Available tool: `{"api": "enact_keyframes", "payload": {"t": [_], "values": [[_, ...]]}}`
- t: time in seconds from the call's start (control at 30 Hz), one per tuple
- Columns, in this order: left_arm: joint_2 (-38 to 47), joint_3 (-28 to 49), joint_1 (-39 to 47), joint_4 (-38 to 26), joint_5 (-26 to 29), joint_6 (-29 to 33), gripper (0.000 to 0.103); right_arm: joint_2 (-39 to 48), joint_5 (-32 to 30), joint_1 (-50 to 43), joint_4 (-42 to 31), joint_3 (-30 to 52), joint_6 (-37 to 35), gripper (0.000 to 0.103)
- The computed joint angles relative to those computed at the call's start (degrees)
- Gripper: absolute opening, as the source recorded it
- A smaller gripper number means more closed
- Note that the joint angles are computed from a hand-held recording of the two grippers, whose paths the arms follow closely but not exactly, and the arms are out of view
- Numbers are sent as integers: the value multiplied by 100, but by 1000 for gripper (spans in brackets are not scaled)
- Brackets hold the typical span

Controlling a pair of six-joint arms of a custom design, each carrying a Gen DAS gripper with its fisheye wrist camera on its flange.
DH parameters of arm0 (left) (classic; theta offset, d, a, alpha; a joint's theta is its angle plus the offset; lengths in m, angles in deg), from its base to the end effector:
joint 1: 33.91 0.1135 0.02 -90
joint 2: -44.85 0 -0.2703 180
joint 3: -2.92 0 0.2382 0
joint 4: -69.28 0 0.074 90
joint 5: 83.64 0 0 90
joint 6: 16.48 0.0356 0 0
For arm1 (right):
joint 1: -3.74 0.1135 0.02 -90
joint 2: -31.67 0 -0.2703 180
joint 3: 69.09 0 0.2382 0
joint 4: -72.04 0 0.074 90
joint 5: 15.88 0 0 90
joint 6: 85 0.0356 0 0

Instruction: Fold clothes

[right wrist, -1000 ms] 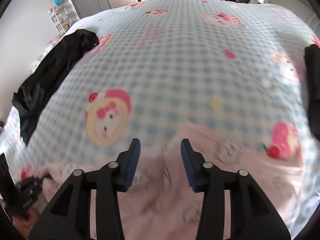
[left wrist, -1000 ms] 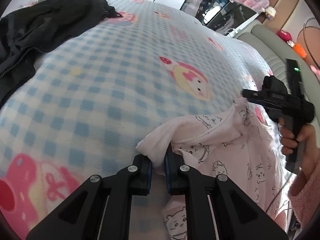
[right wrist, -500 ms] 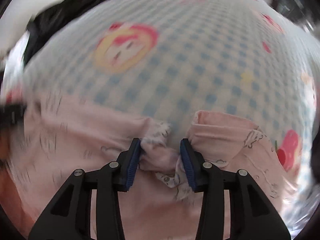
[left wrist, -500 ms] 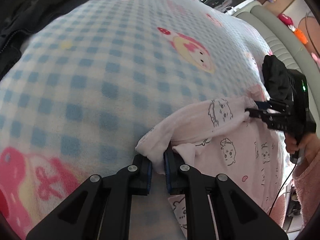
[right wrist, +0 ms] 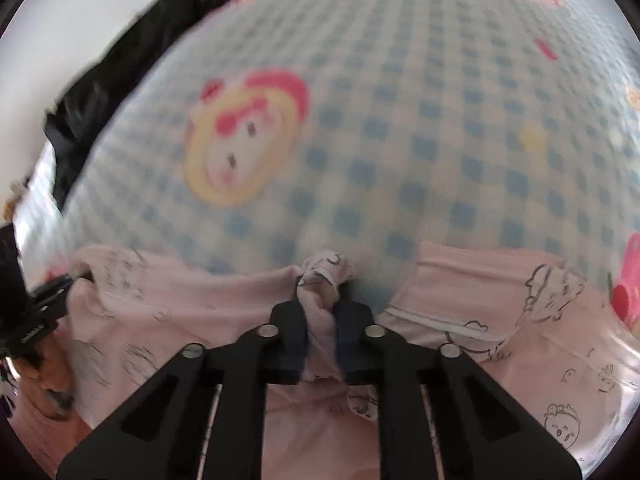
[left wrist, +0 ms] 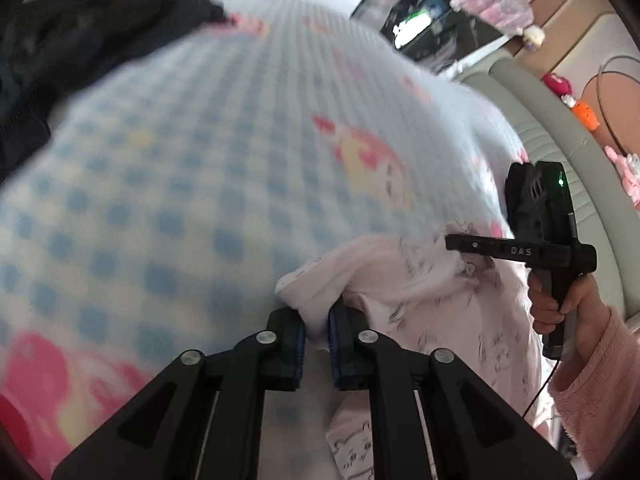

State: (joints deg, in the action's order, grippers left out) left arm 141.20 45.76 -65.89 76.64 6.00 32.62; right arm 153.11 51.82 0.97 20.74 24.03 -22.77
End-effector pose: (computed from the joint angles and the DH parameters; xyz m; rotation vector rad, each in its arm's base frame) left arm 0.2270 -0.1415 0.1116 -0.1944 2.4522 -0.5819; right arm 0.3901 -0.0054 0.1259 -0.6617 2.7508 0.4702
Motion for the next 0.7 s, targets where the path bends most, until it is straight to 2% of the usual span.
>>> {"api": "enact_keyframes", "payload": {"t": [0.07, 0.13, 0.3, 0.47, 0.5, 0.53, 0.57, 0.6, 0.7], "values": [[-268, 265, -26, -524, -309, 360, 9, -269, -363, -59, 250, -56, 66, 8], [-394, 557, 98, -911, -389, 716, 9, -523, -615, -40, 676, -162, 231, 7], [-35, 1328, 727, -1461, -114, 1279, 9, -554, -1028, -20, 1577, -164, 860, 7], [1159, 2341, 899, -1906, 31, 1489, 10, 162, -1031, -20, 2482, -227, 1195, 8], [1425, 2491, 934, -1999, 95, 1463, 12, 382, -744, 38, 2512, -172, 1210, 9], [1665, 2615, 960, -2063, 136, 1444, 13, 678, -363, 136, 2439, 13, 1227, 16], [1773, 2601, 971, -1993, 137, 1422, 13, 908, -61, 219, 2354, 180, 1264, 20], [1726, 2466, 995, -1808, 162, 1366, 13, 1037, 35, 252, 2306, 282, 1299, 20], [1596, 2068, 1070, -1249, 236, 1196, 14, 846, -157, 122, 2667, 73, 1627, 24]]}}
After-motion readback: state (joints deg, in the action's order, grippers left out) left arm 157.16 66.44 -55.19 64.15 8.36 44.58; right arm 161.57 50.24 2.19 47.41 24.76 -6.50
